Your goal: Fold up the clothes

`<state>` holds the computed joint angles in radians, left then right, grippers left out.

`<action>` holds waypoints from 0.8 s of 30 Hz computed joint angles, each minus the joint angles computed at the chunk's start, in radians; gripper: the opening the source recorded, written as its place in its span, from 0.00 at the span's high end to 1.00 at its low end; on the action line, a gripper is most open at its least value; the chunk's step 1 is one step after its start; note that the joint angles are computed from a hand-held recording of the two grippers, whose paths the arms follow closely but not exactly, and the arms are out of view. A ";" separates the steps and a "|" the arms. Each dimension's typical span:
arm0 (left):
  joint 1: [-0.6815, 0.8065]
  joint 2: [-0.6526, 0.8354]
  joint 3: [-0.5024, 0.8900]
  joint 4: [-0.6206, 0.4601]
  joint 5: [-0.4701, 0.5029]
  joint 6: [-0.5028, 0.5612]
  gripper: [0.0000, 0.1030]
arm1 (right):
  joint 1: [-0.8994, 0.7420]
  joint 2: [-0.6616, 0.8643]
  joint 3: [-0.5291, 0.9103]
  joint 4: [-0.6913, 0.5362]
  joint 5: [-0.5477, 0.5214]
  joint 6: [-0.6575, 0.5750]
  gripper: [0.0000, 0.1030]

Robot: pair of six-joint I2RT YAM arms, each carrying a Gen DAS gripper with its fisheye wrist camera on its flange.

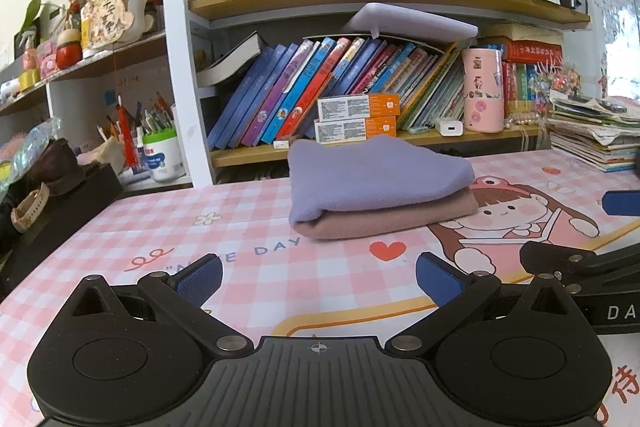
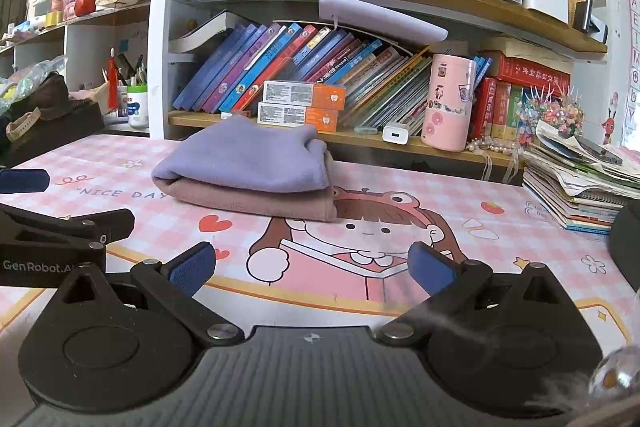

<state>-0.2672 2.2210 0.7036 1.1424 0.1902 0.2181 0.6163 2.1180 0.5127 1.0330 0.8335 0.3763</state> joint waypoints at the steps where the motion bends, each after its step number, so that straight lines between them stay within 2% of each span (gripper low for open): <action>1: -0.004 0.001 -0.002 0.006 -0.009 0.004 0.00 | 0.000 0.000 0.000 0.000 0.000 0.000 0.00; 19: 0.013 -0.002 0.025 -0.053 0.014 -0.036 0.00 | -0.001 0.002 0.008 -0.015 -0.003 0.001 0.00; 24: 0.004 -0.003 0.026 -0.057 -0.020 -0.037 0.00 | 0.000 0.002 0.010 -0.021 -0.004 0.002 0.00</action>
<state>-0.2634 2.2182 0.7292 1.0854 0.1704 0.1812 0.6168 2.1197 0.5232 1.0120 0.8297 0.3787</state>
